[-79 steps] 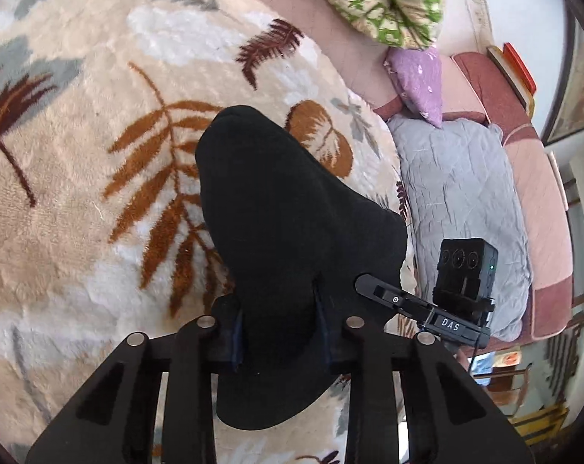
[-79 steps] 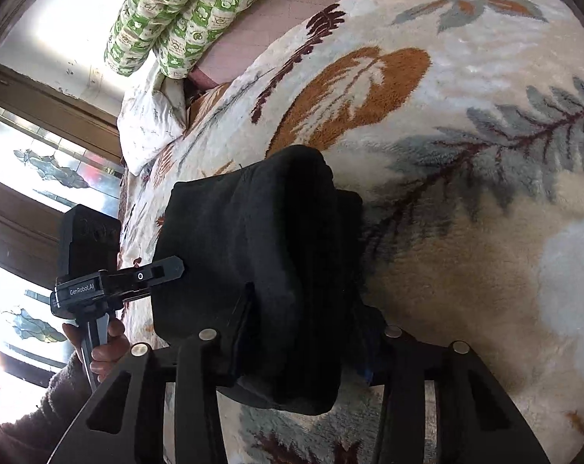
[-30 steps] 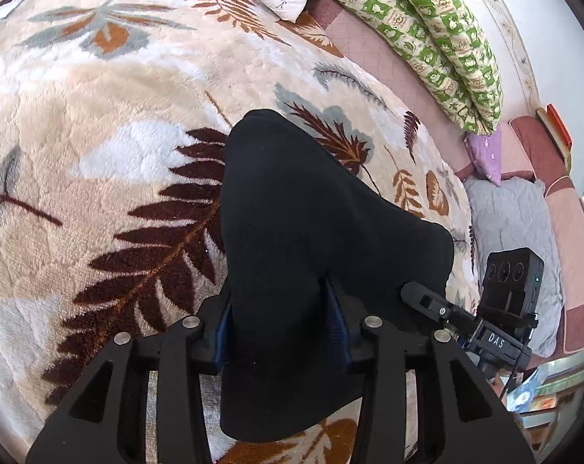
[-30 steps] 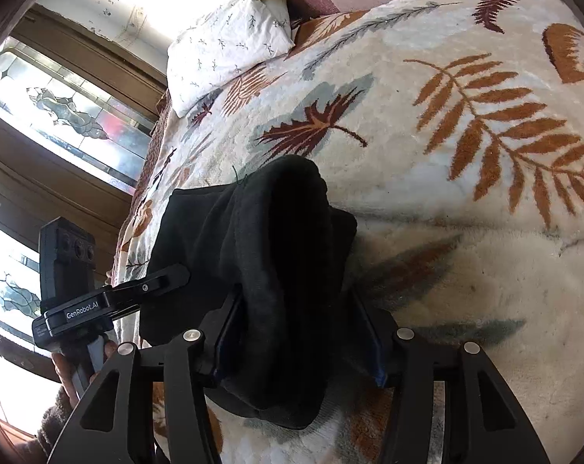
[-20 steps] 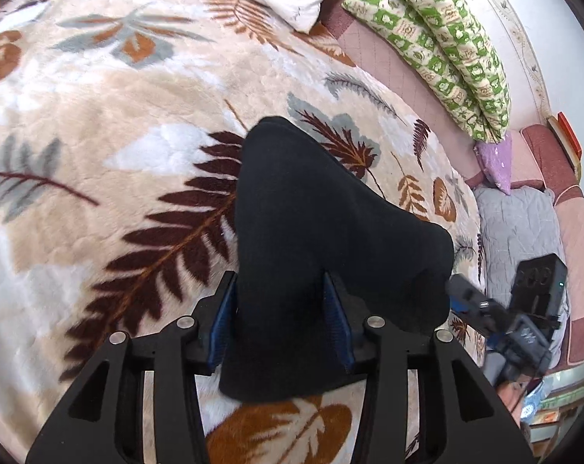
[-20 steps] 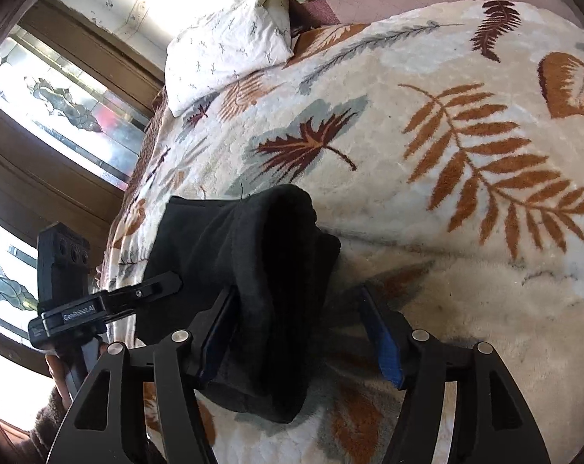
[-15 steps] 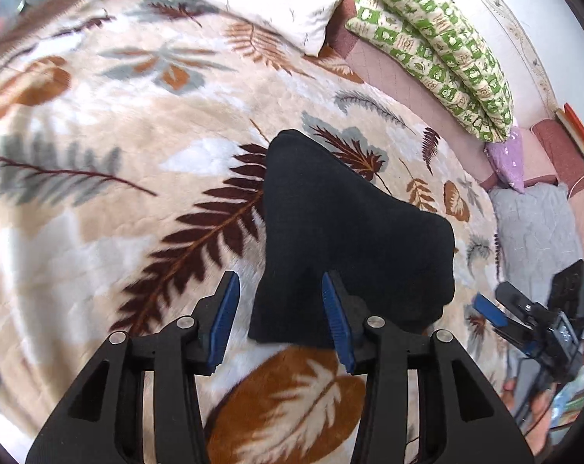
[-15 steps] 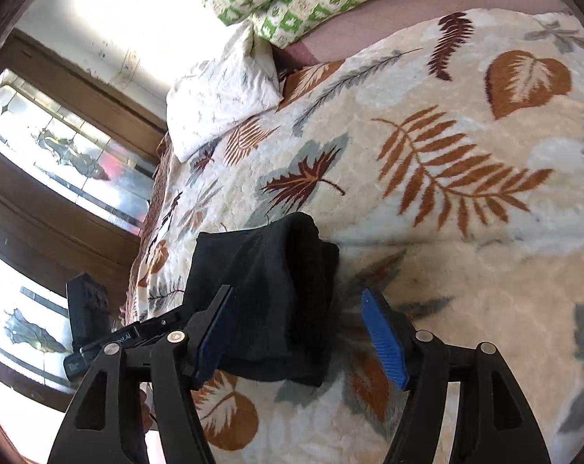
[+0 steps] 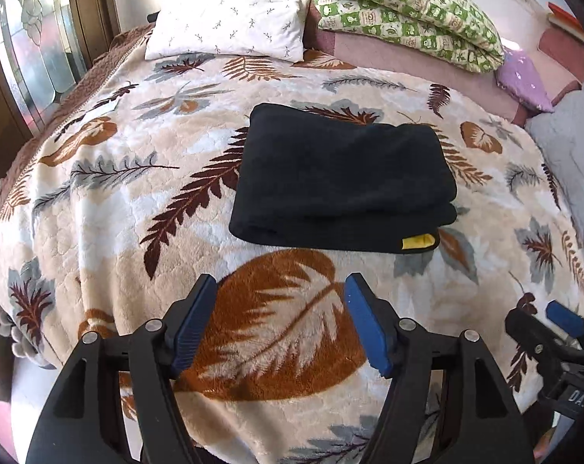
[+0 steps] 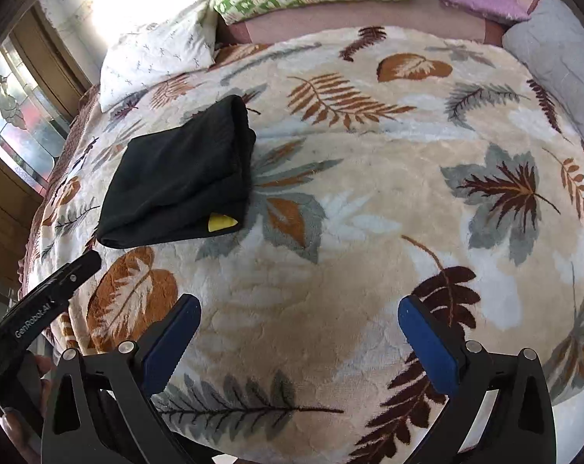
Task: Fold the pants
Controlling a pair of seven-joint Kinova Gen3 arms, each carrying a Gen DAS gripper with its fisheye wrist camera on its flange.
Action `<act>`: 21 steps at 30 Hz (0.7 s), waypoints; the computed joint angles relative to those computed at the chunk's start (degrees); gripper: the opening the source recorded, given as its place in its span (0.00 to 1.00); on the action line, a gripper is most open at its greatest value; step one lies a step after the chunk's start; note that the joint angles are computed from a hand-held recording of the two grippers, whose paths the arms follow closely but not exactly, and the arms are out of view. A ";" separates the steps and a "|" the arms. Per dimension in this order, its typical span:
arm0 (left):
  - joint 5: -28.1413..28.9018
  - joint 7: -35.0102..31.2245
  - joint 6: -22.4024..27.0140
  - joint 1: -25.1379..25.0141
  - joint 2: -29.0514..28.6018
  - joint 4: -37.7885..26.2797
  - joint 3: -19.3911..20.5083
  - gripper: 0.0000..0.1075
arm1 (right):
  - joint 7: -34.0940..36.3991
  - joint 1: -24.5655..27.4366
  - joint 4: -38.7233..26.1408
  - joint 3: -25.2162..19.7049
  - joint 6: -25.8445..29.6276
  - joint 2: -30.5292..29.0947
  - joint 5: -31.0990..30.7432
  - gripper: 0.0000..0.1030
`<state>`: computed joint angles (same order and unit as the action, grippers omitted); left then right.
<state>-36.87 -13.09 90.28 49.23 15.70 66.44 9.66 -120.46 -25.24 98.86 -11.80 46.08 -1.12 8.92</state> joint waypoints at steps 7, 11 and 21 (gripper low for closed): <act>-3.31 2.16 4.13 4.66 3.17 -2.49 -0.78 0.70 | -8.52 1.07 5.25 -3.61 -4.22 -6.25 11.77 1.00; -4.70 2.43 6.57 6.50 4.65 -4.67 -1.44 0.70 | -9.64 3.07 8.22 -4.47 -7.19 -9.42 13.13 1.00; -3.87 2.11 5.78 7.75 5.02 -6.38 -2.36 0.70 | -3.92 6.43 11.07 -3.52 -8.75 -11.67 6.57 1.00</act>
